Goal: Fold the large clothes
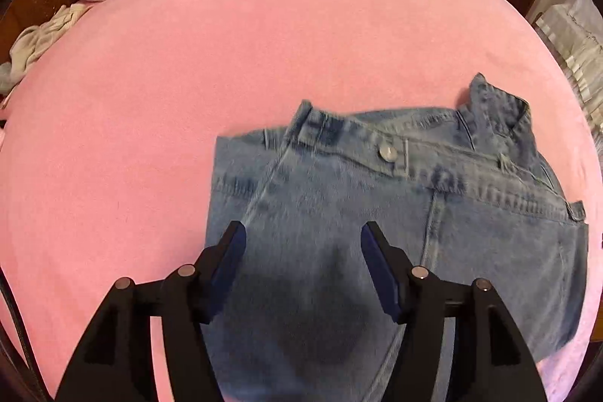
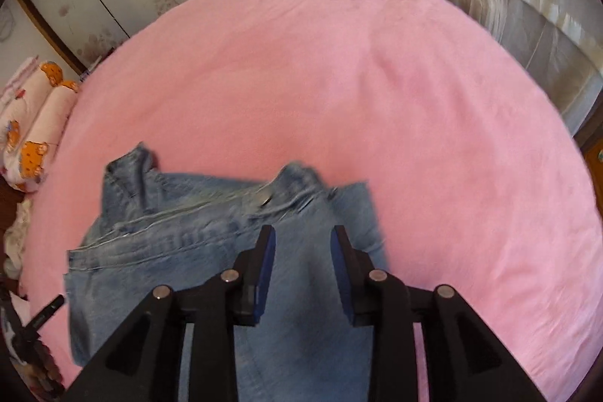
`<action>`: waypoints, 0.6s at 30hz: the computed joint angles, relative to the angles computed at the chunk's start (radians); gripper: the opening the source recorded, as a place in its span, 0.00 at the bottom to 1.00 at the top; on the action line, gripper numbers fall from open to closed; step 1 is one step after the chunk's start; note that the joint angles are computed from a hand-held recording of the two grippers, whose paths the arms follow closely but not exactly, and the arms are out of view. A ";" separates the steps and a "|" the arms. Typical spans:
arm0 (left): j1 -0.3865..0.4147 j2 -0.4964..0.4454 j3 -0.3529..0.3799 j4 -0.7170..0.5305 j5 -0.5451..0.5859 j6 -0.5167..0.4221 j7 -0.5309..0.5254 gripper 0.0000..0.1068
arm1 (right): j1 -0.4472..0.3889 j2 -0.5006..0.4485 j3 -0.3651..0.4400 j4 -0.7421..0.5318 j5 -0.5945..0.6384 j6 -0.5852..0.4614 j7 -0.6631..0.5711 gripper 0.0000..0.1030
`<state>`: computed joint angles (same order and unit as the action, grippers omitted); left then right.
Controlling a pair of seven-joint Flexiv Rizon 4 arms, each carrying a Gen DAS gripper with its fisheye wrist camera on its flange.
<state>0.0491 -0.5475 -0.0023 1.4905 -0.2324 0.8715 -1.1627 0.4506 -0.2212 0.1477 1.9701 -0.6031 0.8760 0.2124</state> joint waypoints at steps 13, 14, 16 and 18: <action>0.006 0.141 -0.125 0.252 -0.347 -0.044 0.214 0.52 | 0.194 -0.342 -0.104 -0.248 -0.040 0.473 0.053 0.17; -0.006 0.135 -0.130 0.251 -0.355 -0.043 0.232 0.48 | 0.179 -0.379 -0.073 -0.298 0.001 0.469 0.004 0.14; -0.039 0.112 -0.122 0.231 -0.329 -0.039 0.227 0.31 | 0.162 -0.425 -0.020 -0.377 0.072 0.402 -0.067 0.08; -0.063 0.087 -0.110 0.205 -0.291 -0.060 0.197 0.16 | 0.173 -0.445 -0.022 -0.407 0.109 0.389 -0.089 0.06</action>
<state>-0.0140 -0.4609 -0.1118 1.6953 -0.5232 0.8112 -0.9652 0.6235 -0.6664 0.1253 1.5635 -0.4937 1.2647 0.1232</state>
